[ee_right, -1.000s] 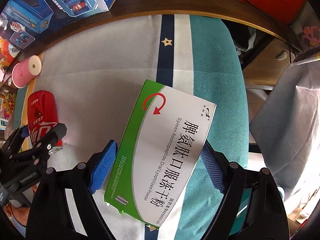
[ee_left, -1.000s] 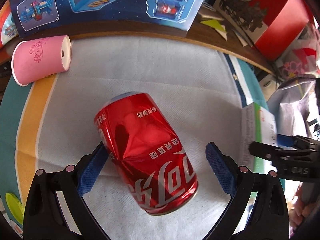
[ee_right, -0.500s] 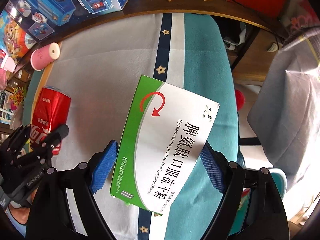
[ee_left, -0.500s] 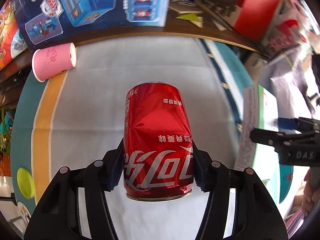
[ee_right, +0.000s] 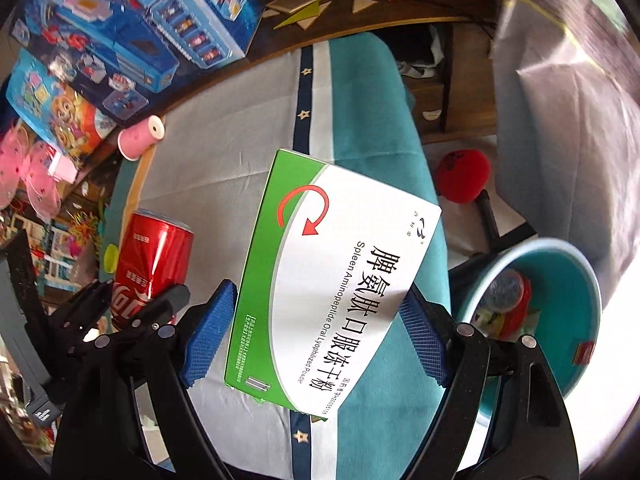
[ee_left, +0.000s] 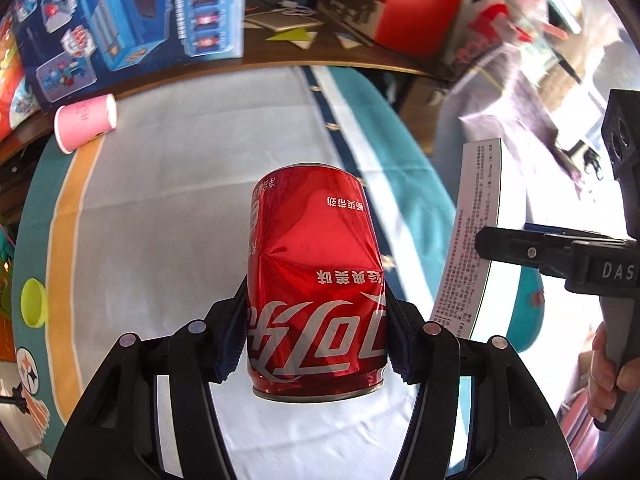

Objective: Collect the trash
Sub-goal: 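Carry the Coca-Cola can and medicine box over the teal bin with both tools, then open both tools to drop the can and box into the bin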

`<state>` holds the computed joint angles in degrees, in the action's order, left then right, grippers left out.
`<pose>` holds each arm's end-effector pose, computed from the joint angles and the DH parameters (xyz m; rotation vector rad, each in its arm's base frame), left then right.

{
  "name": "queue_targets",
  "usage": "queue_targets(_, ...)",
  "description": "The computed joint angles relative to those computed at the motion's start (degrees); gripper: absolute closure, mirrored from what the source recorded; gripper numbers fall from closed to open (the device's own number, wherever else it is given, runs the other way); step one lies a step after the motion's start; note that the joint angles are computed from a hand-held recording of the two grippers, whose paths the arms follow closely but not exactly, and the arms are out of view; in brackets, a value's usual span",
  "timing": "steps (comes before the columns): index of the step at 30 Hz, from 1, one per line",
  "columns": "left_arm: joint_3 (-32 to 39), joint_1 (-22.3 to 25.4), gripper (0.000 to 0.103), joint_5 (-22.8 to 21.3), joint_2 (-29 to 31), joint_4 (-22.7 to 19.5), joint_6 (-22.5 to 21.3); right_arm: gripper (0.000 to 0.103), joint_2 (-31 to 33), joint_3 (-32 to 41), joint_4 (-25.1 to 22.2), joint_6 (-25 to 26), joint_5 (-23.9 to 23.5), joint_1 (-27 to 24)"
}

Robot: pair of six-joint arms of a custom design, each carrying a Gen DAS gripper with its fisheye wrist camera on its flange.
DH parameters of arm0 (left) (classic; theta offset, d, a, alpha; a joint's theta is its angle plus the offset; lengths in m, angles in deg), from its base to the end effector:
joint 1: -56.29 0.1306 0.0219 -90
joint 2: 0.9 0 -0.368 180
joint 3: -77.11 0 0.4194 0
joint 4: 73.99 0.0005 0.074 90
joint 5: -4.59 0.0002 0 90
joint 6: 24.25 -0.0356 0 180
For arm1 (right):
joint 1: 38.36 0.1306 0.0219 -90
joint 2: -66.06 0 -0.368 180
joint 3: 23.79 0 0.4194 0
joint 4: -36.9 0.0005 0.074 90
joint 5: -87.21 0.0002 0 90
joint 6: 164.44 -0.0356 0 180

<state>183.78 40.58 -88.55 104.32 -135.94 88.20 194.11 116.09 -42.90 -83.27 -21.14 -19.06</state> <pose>0.5698 -0.1588 0.4009 -0.1738 2.6274 -0.1584 0.6566 0.2413 0.4064 -0.3421 2.7722 0.5695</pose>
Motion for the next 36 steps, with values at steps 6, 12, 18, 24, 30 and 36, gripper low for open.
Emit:
queue_targets(6, 2.56, -3.58, 0.044, -0.46, 0.84, -0.62, -0.89, 0.025, -9.08, -12.27, 7.48, -3.45, -2.78, -4.74)
queue_targets(12, 8.48, -7.46, 0.044, -0.56, 4.87, -2.43, -2.26, 0.025, -16.77, -21.52, 15.35, -5.86, -1.23, -9.85)
queue_targets(18, 16.71, -11.23, 0.044, 0.09, 11.1, -5.5, -4.66, 0.025, -21.09, -28.14, 19.93, -8.33, -2.08, -15.23)
queue_targets(24, 25.3, -14.04, 0.044, 0.95, 17.67, -8.99, -6.92, 0.025, -23.37, -33.41, 22.7, -10.63, -2.14, -19.71)
queue_targets(30, 35.26, -15.99, 0.044, 2.63, 25.53, -13.48, -7.66, 0.025, -23.49, -35.62, 23.18, -10.98, -1.4, -22.32)
queue_targets(36, 46.76, -17.16, 0.044, 4.95, 34.41, -19.42, -8.69, 0.025, -22.41, -35.93, 22.97, -11.21, -0.85, -23.62)
